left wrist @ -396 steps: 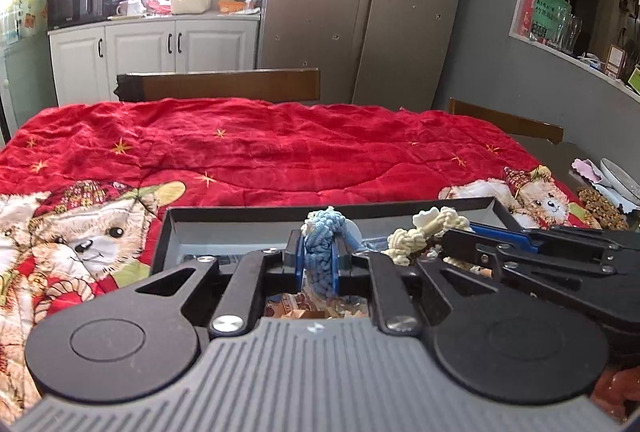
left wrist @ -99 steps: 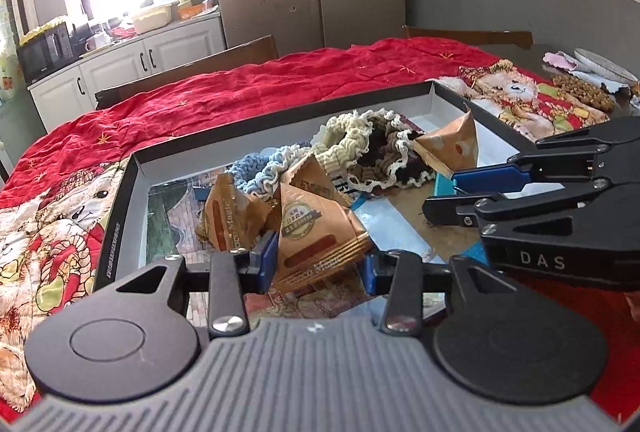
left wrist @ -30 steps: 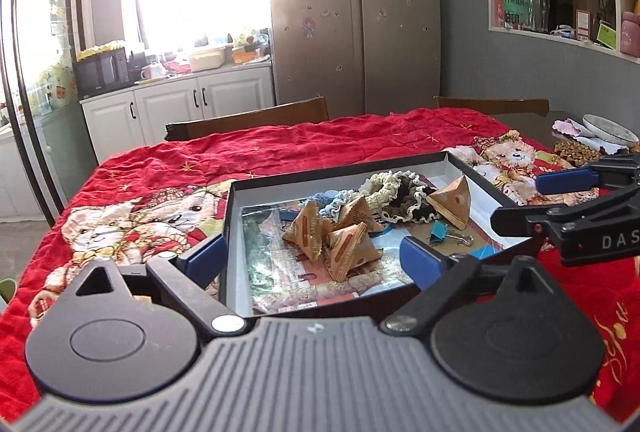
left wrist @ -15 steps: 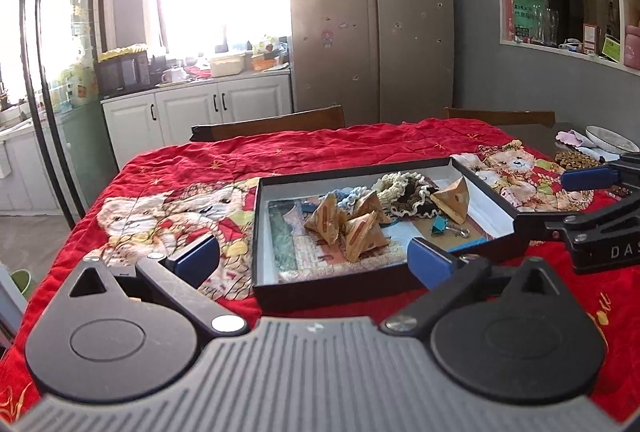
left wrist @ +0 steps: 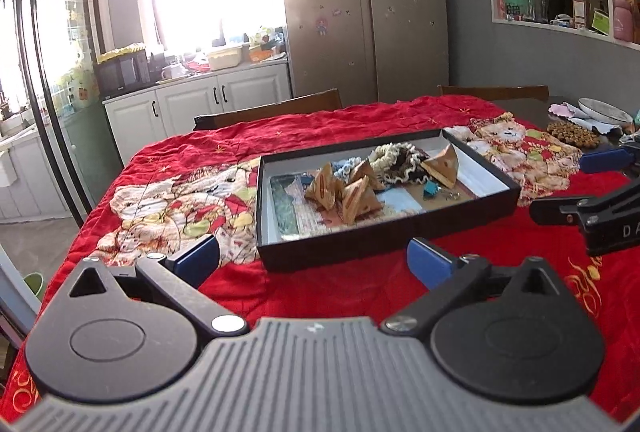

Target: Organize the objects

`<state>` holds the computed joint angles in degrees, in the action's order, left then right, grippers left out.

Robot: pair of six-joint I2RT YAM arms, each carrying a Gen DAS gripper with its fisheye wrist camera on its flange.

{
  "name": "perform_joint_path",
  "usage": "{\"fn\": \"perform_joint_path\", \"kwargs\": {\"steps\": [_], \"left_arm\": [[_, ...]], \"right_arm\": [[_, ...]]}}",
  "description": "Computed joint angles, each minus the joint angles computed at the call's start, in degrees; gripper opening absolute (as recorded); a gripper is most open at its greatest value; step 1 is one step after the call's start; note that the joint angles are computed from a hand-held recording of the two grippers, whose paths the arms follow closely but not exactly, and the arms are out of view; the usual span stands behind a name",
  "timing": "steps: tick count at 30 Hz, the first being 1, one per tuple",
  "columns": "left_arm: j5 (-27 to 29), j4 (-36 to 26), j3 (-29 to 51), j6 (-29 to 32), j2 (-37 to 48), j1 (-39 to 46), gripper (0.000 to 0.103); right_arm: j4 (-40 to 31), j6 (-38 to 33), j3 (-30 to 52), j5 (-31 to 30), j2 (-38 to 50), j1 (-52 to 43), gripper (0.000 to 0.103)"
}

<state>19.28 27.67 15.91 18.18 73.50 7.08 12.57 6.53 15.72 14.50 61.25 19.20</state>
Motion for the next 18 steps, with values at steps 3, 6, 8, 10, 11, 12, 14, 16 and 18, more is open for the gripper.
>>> {"fn": "perform_joint_path", "kwargs": {"steps": [3,6,8,10,11,12,14,16,18], "left_arm": [[1.3,-1.3,-1.2,-0.4,-2.0,1.4,0.103],[1.6,-2.3,-2.1,-1.4,-3.6,2.2,0.103],[1.7,-3.0,-2.7,-2.0,-4.4,2.4,0.103],[1.6,-3.6,-3.3,-2.6,-4.9,2.6,0.103],[1.7,-3.7,-3.6,-2.5,-5.0,2.7,0.103],[1.6,-3.6,-4.1,-2.2,-5.1,2.7,0.103],[1.4,-2.6,-5.1,-1.6,-5.0,2.7,0.103],[1.0,-0.9,-6.2,-1.4,-4.8,2.7,0.103],[1.1,0.3,-7.2,-1.1,-4.4,2.8,0.103]], "right_arm": [[-1.3,2.7,-2.0,2.6,-2.8,2.1,0.1],[-2.5,5.1,-3.5,8.1,-4.3,6.0,0.102],[-3.8,6.9,-4.1,10.4,-4.5,7.7,0.102],[-4.7,8.4,-4.6,10.2,-4.6,7.9,0.102],[-5.4,9.3,-5.0,10.0,-5.4,8.0,0.102],[-5.8,10.0,-5.3,9.9,-5.8,8.1,0.102],[-6.3,11.4,-5.9,10.4,-6.8,8.8,0.103],[-6.4,12.8,-6.4,11.5,-7.6,9.8,0.103],[-6.2,13.7,-6.9,12.7,-8.0,11.0,0.103]]}}
